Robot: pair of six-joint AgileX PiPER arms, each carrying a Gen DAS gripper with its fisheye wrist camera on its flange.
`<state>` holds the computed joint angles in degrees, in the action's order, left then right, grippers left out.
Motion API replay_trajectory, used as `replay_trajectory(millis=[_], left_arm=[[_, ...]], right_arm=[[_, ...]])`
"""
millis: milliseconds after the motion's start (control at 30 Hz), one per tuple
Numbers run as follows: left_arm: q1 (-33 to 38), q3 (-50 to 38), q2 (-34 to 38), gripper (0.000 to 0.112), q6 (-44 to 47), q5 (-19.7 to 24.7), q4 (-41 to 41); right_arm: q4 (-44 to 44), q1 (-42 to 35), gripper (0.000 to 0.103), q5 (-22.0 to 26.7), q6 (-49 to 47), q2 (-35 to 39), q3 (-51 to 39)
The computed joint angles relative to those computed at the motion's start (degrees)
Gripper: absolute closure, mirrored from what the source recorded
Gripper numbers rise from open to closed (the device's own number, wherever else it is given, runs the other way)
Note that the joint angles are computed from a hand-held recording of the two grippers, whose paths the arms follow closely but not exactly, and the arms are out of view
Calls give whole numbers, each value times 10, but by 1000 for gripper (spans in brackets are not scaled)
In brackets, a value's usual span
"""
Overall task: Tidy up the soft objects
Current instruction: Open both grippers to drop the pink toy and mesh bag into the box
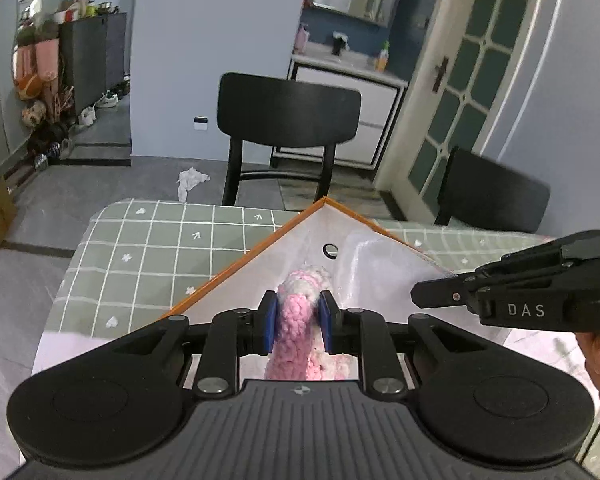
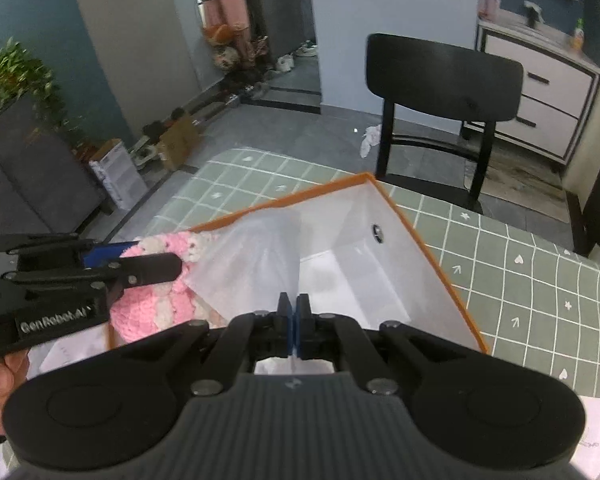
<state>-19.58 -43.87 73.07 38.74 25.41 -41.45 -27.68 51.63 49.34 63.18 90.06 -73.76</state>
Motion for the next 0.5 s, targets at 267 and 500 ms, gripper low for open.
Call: replay_trajectory(millis=[267,500], left_arm=[[-88,-41,93,88,-173,-75,149],[-141,-56,141,88,-302,-103,279]], right_arm=[[-7,-63,103,-76,19,22,61],[15,-93,103,-108,-6,70,76]])
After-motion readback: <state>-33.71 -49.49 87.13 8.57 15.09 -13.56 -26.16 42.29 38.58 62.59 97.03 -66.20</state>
